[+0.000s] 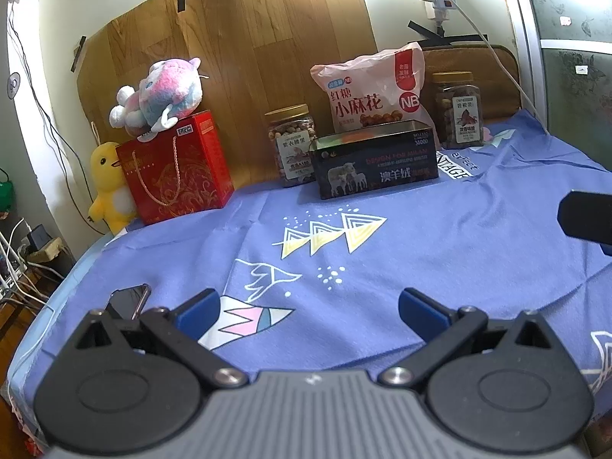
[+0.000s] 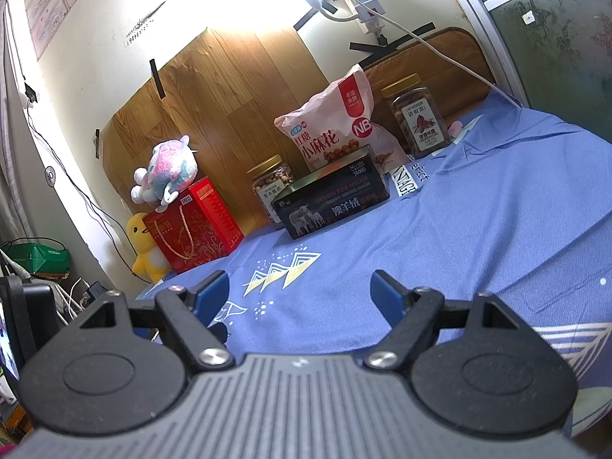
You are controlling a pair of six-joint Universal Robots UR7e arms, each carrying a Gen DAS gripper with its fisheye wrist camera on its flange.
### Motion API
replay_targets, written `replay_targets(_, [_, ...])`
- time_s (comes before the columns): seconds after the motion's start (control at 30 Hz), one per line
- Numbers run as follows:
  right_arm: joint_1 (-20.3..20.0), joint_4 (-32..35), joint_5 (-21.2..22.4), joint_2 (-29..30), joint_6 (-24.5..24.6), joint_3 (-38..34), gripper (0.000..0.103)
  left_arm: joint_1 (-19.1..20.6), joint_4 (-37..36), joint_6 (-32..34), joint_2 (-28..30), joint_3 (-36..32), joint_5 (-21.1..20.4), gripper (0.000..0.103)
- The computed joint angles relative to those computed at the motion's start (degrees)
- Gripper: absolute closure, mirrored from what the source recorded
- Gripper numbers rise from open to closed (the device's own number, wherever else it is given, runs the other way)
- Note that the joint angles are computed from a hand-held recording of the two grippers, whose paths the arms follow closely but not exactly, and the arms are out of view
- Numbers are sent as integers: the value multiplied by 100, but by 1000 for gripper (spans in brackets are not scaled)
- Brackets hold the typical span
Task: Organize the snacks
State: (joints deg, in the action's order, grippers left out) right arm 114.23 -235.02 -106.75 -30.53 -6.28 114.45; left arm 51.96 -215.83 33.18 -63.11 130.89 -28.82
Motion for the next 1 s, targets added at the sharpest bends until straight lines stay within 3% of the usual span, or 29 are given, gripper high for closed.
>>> replay_targets(1.0, [0,14,2,-8,3,3,20,64,186,-89,-61,27,-128,0])
